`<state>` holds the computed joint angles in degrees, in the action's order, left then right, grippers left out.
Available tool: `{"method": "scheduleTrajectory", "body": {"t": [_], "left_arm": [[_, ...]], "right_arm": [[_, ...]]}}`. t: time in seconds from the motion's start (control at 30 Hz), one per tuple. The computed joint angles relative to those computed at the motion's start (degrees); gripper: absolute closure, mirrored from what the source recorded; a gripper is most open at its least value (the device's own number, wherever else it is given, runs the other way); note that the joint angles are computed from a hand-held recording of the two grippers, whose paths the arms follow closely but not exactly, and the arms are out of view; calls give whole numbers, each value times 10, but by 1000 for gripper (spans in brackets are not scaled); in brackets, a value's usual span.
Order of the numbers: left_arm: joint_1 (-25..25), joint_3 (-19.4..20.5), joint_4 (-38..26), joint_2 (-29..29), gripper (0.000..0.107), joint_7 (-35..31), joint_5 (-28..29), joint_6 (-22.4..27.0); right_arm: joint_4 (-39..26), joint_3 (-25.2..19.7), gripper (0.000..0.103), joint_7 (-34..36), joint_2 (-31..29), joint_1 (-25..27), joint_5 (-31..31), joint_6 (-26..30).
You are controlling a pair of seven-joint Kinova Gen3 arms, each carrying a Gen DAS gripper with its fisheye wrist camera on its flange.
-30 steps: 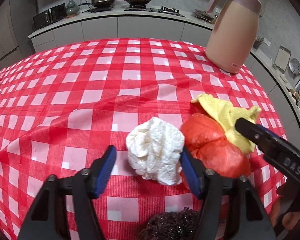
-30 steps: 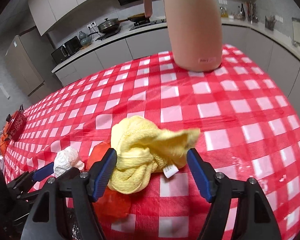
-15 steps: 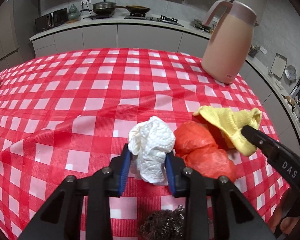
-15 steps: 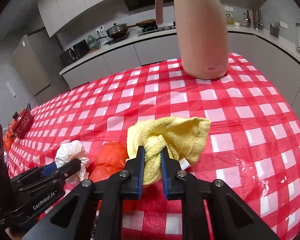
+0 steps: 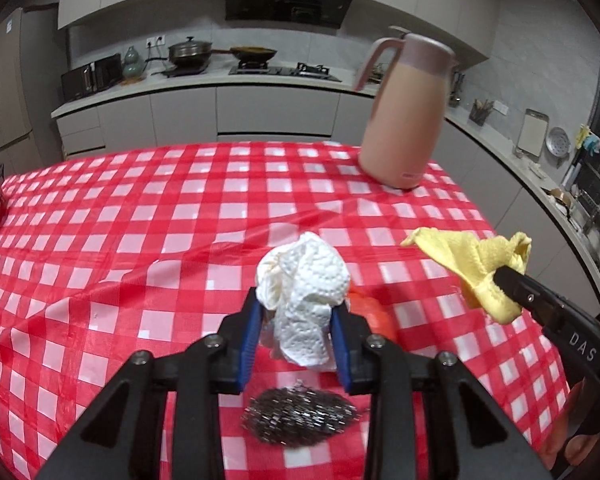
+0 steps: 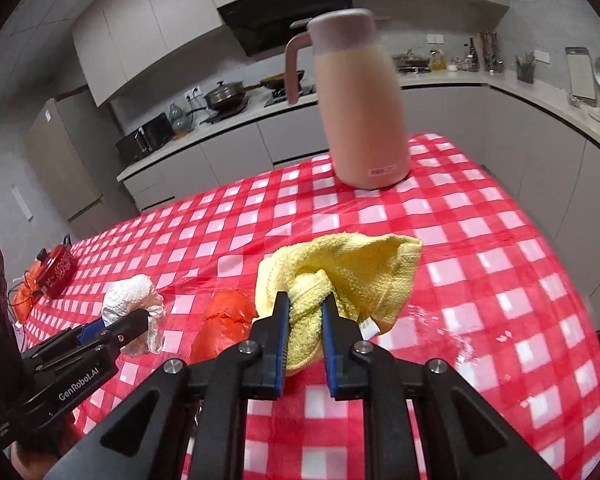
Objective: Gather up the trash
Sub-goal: 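Grasp the white tissue with the left gripper while the right grasps the yellow cloth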
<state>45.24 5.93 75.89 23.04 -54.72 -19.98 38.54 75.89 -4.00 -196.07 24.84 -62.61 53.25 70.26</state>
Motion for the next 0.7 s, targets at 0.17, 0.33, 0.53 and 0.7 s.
{"method": "scheduleTrajectory", "body": {"t": [0.17,0.33,0.53,0.7], "left_arm": [[8,10,2,-5,73,-11,4,-13],[12,26,0,-4,73,-36,23,-24],[48,25,-13,5,73,-35,26,-26],[109,7,-41,22,73,14,-4,-4]], "right_arm": [[21,-8,87,-42,-19,-26,8,49],[35,-27,87,-79,-32,-44,9,105],[75,-56,87,-135,-63,-60,3,168],[150,-94,87,-201,-111,-61,4,188]]}}
